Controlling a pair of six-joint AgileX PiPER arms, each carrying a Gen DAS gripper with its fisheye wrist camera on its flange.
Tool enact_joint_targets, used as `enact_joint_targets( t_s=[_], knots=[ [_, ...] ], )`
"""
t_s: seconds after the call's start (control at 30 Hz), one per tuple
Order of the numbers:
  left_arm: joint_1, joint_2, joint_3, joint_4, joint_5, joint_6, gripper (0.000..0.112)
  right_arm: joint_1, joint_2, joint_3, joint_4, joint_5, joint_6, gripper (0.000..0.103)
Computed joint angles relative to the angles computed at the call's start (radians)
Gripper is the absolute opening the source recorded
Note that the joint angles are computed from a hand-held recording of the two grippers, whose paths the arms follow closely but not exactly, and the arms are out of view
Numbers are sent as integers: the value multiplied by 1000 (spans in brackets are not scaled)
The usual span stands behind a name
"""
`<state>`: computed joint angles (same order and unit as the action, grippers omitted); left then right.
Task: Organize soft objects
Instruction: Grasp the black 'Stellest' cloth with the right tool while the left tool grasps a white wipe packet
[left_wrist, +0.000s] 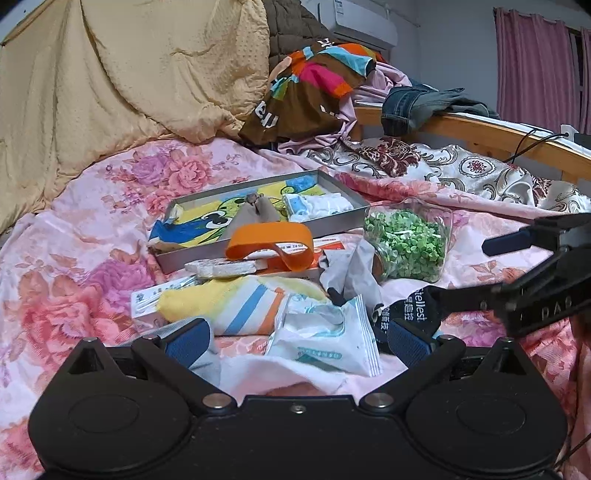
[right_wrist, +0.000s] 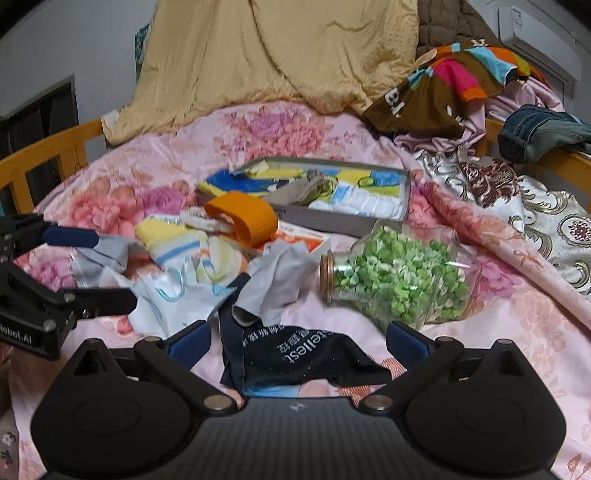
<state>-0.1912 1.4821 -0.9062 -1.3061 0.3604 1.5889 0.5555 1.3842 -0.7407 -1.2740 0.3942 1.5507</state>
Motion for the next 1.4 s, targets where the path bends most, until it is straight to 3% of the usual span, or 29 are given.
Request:
enact_joint_targets(
  t_s=[0.2,0.3,0.47,0.63,0.77,1.1,1.4],
  knots=[
    [-23,83,-45,-77,-4,6,102,-41,67,-41,100,-24,-105,103],
    [-27,122,-53,-182,-9,75,102,-54,91,-50,73,-29,-68,103],
    [-18,174,-80,-207,9,99,102,-71,140,-79,98,-50,-107,103],
    [-14,205,-116,-144,7,61,96,-78,194,-114,178,-89,-213,103],
    [10,237,-161,-55,66,-61,90,-83,213,-122,175,-121,-226,102],
    [43,281,-221,53,167,-273,76,-75,248,-145,149,-82,-173,99],
    [12,279,-237,175,162,-364,71,-92,258,-155,220,-104,-221,99]
  ],
)
